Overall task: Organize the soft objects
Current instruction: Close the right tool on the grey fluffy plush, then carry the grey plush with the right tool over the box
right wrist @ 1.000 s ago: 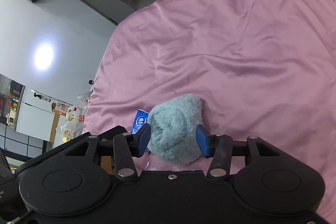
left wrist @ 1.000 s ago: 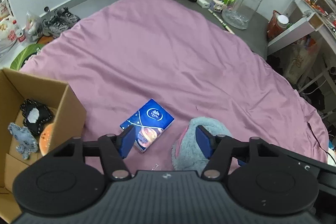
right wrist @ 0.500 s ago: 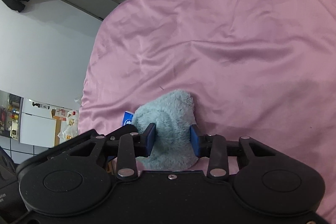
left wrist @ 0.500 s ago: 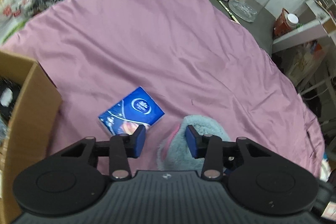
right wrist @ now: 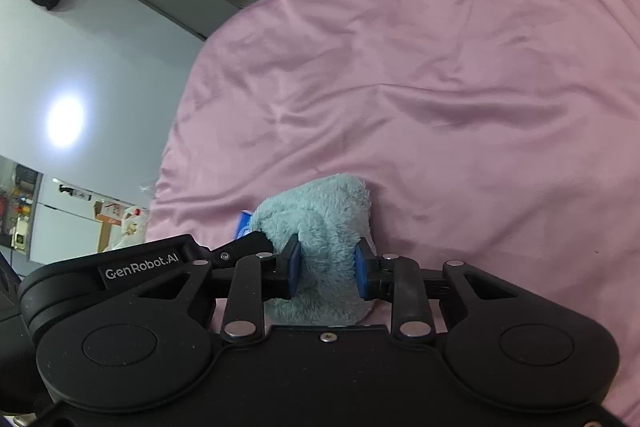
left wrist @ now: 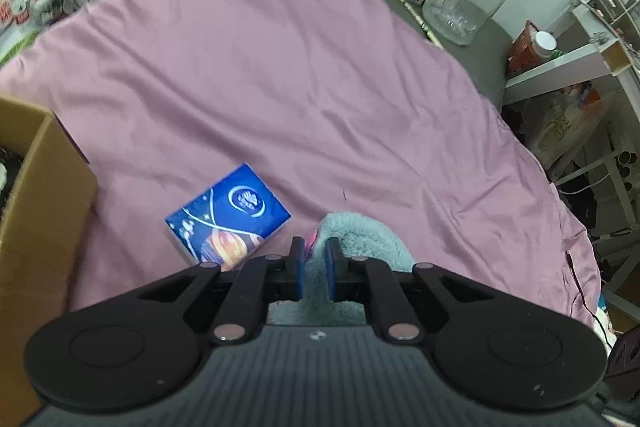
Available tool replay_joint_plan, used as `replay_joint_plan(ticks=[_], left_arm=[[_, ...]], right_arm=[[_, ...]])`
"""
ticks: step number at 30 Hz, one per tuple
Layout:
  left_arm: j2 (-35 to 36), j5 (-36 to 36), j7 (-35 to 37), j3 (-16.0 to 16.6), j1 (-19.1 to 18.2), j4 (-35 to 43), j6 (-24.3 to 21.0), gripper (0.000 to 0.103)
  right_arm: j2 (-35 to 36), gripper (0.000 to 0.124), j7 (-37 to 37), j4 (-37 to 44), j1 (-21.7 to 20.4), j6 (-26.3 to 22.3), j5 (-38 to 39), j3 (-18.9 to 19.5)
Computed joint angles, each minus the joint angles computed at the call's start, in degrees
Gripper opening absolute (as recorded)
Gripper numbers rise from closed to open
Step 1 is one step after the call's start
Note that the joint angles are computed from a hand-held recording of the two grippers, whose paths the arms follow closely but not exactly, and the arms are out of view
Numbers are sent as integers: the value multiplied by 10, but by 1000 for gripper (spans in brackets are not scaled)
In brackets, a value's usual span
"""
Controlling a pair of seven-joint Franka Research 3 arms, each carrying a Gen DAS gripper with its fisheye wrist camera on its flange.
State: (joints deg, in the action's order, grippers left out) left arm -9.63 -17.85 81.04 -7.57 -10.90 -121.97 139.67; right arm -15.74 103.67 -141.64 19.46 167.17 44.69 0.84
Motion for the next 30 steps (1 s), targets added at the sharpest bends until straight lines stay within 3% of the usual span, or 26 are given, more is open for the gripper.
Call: replay_joint_plan(ticks=[17, 30], left_arm=[[-80, -44, 65, 38, -3, -27, -12, 9], [-143, -61, 110, 81, 5, -54, -23, 9]], right_arm=[[-63, 26, 49, -18, 19, 36, -66, 21], [-84, 26, 122, -4, 14, 39, -154, 70]])
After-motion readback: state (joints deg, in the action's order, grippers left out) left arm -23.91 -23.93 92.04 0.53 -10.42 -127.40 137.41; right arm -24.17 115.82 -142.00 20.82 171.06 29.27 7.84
